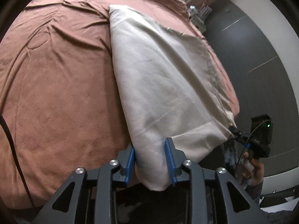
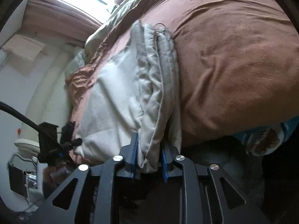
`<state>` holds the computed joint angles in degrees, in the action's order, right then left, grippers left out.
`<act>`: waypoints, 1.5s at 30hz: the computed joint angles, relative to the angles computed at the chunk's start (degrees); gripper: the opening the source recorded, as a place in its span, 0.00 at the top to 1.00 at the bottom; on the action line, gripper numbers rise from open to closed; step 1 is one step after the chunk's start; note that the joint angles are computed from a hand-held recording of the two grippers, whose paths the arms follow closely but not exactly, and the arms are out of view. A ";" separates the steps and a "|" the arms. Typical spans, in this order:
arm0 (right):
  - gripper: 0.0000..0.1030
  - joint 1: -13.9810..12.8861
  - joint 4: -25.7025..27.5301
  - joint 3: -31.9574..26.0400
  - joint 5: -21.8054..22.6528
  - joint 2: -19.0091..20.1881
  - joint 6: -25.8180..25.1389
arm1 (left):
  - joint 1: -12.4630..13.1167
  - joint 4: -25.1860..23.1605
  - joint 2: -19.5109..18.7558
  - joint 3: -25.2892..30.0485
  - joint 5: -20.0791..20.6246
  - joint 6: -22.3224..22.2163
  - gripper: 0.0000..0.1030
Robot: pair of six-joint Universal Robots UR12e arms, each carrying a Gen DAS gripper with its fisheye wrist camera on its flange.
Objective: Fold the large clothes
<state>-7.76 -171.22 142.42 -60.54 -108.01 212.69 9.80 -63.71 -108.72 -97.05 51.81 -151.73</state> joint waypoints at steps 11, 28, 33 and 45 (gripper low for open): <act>0.26 -7.83 5.57 -7.46 0.29 5.27 -7.58 | 0.12 9.87 -5.71 5.91 -2.75 -10.30 0.33; 0.26 -11.14 12.54 -27.83 13.43 28.26 -13.81 | -1.93 10.87 -15.89 18.03 -2.39 -17.94 0.33; 0.26 -12.00 15.16 -32.02 17.49 32.10 -15.15 | -2.80 9.91 -18.16 21.05 -2.26 -18.23 0.38; 0.52 -6.92 15.47 -37.32 9.96 35.46 -13.23 | -4.11 11.97 -19.45 22.86 -0.35 -22.25 0.70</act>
<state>-14.67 -155.75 105.10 -50.58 -72.55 199.46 5.69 -51.74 -128.18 -74.18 51.46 -173.98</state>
